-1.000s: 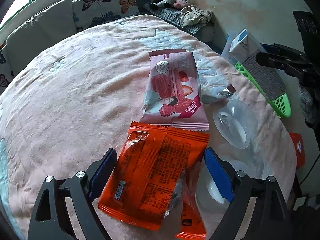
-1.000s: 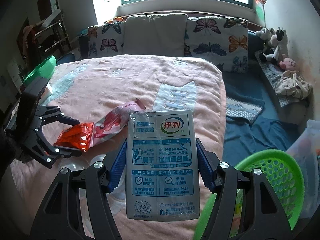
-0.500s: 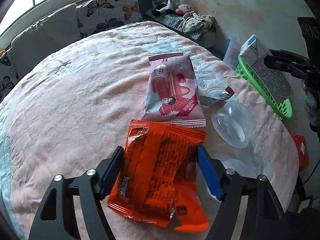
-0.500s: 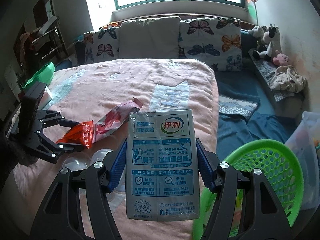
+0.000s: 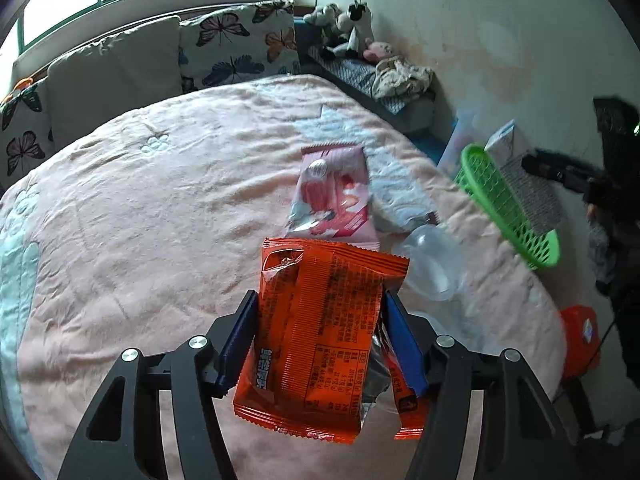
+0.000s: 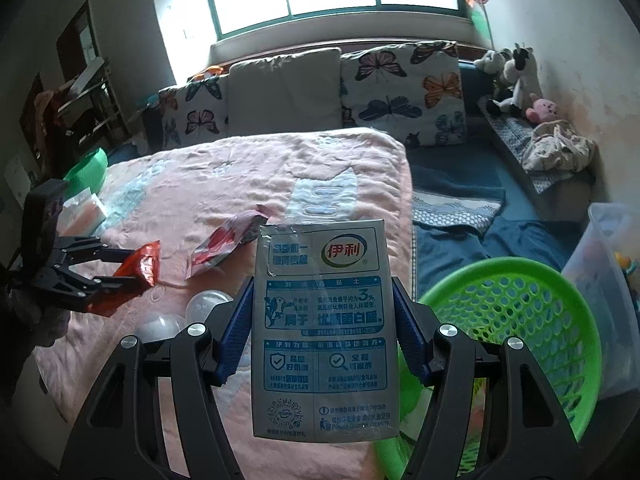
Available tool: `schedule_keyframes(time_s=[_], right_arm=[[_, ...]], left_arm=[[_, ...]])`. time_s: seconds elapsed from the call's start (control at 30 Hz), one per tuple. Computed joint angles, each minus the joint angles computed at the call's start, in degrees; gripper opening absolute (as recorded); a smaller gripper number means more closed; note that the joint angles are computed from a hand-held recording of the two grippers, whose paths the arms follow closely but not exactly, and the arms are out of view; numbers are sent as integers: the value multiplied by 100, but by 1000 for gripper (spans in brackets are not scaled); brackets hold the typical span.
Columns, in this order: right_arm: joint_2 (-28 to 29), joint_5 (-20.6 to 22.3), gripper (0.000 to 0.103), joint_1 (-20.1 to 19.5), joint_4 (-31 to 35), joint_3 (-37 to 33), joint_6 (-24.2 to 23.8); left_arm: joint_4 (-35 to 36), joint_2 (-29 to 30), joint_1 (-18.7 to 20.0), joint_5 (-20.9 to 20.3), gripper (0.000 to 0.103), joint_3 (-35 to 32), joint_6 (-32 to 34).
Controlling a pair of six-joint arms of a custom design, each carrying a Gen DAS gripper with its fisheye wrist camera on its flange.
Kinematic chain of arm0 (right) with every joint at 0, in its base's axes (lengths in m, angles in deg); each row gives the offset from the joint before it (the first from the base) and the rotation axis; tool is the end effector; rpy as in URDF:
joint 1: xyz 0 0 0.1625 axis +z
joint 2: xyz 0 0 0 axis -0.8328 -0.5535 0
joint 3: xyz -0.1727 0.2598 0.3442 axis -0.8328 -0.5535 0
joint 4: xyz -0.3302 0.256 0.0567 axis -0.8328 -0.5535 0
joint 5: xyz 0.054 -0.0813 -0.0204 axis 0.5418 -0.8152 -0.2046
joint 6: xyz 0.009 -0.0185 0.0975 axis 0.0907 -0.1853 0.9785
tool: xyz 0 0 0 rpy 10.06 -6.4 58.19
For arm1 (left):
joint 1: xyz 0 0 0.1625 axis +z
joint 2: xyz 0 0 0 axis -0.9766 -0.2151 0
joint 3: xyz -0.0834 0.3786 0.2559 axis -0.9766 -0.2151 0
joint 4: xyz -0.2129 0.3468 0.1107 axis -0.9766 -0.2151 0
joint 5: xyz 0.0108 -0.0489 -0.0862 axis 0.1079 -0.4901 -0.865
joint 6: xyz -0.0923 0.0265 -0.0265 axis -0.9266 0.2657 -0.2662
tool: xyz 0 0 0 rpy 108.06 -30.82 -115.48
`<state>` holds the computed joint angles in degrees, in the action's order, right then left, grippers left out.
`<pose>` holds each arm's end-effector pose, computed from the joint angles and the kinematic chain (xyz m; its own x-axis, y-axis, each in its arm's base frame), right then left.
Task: Collect trash
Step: 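Carry the carton and orange wrapper over the green basket and release both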
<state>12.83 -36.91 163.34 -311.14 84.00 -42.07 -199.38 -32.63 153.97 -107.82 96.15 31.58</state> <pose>0.2233 -0.4730 0.0444 -0.8051 -0.0369 0.5920 -0.4535 0.6815 -0.5744 0.0166 -0.6020 0.2263 -0.6221 0.6990 -0.3526 0.7627 0.6428 -0.0715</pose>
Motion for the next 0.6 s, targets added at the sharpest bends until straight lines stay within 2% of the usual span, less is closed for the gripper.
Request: schedule_keyframes(time_s=[0.3,0.6], right_arm=[[-237,-186,65,-202,-785,633,125],[-344,-491,65,-634,-1507,1164,82]], left_arm=[[-49,-331,-359,-402,60,315,-369],[-138,-100,-759,-704,60,438,-788]])
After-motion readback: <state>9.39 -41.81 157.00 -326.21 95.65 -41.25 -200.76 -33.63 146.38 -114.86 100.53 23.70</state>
